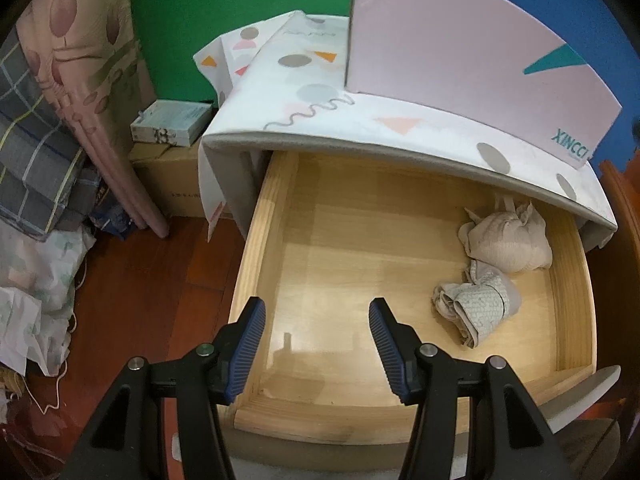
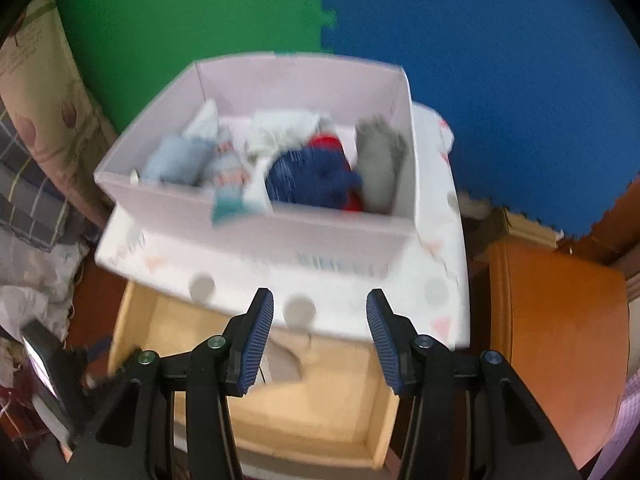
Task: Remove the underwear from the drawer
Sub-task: 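Move the empty right tool back over the drawer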
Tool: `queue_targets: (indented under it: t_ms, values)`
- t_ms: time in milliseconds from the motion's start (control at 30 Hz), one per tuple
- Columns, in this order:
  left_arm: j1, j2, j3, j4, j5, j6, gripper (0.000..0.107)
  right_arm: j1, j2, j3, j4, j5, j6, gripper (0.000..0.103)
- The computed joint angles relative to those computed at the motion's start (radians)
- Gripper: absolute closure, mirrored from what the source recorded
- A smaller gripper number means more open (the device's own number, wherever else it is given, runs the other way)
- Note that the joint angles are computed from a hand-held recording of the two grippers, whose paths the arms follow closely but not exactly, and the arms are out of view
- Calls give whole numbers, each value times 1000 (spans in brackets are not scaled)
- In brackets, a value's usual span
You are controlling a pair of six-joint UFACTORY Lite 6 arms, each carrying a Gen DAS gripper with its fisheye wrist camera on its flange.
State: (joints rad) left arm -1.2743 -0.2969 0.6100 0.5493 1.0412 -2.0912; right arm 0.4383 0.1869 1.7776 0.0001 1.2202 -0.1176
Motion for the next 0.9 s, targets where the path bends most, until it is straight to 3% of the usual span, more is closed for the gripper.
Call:
queue_targets:
  t_ms: [167, 433, 700, 900]
  values:
    - [-3, 22, 20, 7, -12, 23, 52, -77, -184, -368, 18, -105, -54, 57]
    - [7, 85, 65, 10, -49, 94, 52, -140, -305, -777, 38, -236, -88, 57]
    - [27, 211, 175, 26, -108, 231, 52, -176, -301, -928, 22, -328, -86, 57]
    - [69, 321, 254, 18, -182, 308, 52, -183, -278, -931, 47, -332, -82, 57]
